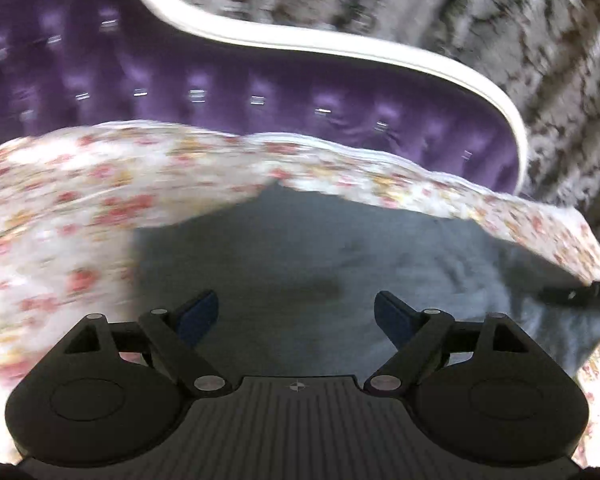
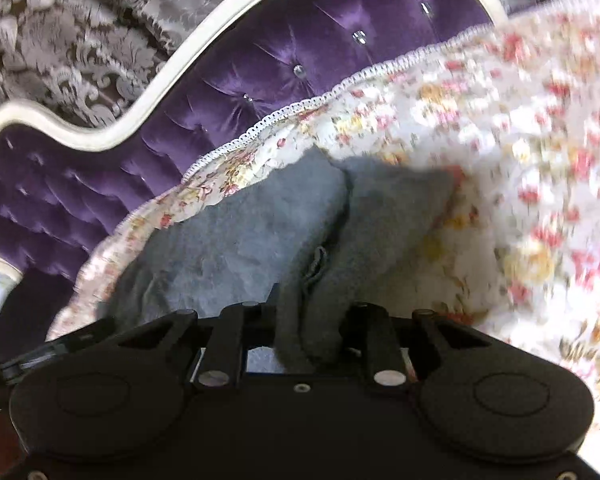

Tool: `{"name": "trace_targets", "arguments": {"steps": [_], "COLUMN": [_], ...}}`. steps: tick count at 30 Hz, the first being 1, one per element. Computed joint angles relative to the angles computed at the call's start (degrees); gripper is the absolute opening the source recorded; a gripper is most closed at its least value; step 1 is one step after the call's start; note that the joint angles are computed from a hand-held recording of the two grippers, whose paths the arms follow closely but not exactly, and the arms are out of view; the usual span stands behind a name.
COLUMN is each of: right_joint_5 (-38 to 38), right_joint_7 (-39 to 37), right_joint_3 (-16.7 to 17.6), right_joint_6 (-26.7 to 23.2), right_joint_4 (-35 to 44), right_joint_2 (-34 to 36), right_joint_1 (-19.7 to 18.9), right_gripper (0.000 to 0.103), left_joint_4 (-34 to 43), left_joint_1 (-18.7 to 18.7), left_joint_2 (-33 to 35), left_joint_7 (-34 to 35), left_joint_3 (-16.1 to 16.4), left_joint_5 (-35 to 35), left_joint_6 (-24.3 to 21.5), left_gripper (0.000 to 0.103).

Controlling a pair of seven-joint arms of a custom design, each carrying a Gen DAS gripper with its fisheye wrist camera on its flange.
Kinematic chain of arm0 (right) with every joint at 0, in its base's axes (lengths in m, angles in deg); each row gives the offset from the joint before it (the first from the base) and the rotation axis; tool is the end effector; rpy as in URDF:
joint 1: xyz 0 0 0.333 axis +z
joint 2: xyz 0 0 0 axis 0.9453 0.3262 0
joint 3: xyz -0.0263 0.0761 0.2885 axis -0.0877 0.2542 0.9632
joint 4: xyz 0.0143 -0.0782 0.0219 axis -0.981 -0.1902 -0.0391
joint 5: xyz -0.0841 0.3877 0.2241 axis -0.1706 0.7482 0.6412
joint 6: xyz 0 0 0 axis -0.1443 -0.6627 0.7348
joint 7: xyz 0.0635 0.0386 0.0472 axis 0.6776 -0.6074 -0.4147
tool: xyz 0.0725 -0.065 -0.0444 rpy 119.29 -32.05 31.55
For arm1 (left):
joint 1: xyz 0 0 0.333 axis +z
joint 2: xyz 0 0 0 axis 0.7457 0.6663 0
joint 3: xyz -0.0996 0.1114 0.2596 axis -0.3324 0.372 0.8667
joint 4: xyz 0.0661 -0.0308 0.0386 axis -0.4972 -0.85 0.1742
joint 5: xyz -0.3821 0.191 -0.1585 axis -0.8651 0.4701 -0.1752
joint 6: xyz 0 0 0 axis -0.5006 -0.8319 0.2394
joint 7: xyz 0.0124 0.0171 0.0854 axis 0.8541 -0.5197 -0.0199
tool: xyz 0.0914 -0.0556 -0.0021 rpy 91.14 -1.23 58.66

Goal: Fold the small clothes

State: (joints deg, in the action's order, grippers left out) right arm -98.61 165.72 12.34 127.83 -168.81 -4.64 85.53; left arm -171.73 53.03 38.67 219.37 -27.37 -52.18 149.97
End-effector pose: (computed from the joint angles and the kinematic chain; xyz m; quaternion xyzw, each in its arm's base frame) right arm 0.5186 0.1958 0.5237 -0.3973 0.8182 -0.1299 0.3947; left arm 0.7076 -0.0262 0.5055 -0.4712 0.7756 -0.4060 0.1082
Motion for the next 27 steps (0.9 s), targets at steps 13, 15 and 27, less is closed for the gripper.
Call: {"name": "trace_targets", "arguments": {"steps": [13,15,27], "right_joint_5": [-1.53,-0.52,-0.19], "right_joint_7": [-21.10,-24.68,-36.08], "right_joint_3": [4.23,4.48,3.39], "right_joint_6": [-21.38,-22.96,-10.72], "right_joint_4": [42.56,50.16,57.75], "right_joint_2": [28.01,34.65,45.60], "right_joint_1": [6.92,8.64,14.34], "right_gripper": [0.030,0.030,0.065], "left_joint_4": [2.96,3.12,4.63], "left_joint_1": [7.85,8.61,10.95], "left_joint_2": [2.56,2.94,4.14], "left_joint_7": [-0.78,-0.73,0.08], "left_joint_3": [3.56,3.67,3.43], "left_joint_5": [-0.98,-0.86,-1.22], "left_joint_6": [-6.45,-7.07,-8.77], "left_gripper": [0.085,0.085,0.085]}}
